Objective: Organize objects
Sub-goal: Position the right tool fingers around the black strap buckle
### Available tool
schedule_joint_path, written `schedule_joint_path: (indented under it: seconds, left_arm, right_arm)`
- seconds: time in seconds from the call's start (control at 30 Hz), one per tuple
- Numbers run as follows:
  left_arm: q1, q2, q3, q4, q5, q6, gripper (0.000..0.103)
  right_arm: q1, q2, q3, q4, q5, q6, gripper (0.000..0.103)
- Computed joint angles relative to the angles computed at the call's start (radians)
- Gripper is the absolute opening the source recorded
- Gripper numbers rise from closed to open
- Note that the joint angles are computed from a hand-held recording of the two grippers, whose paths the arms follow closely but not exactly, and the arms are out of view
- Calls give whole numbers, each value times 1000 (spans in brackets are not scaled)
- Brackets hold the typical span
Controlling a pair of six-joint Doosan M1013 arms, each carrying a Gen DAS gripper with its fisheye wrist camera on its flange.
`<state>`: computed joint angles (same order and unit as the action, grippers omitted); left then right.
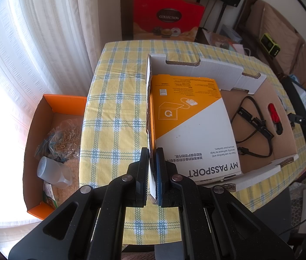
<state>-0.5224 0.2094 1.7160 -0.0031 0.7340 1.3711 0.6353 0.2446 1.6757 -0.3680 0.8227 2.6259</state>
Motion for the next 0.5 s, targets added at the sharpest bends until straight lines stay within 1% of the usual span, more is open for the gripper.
schedule_joint_path:
  seconds: [0.1, 0.17, 0.23, 0.33, 0.4, 0.5]
  left_arm:
    - [1, 1, 0, -1, 0, 0, 5]
    - [3, 1, 2, -7, -2, 2, 5]
    - [4, 1, 2, -11, -2, 4, 5]
    - [5, 2, 0, -13, 0, 2, 5]
    - [4, 2, -2, -11, 1, -1, 5]
    - [4, 2, -2, -12, 1, 0, 5]
  right_arm:
    - [8, -21, -4, -8, -19, 8, 15]
    - [13, -34, -9, -18, -33, 14, 6]
    - [23, -41, -22, -47, -33, 17, 5]
    - [36, -35, -48, -64, 2, -12, 4]
    - [35, -25, -60, -43, 28, -38, 7]
    - [32, -8, -57, -49, 63, -38, 10]
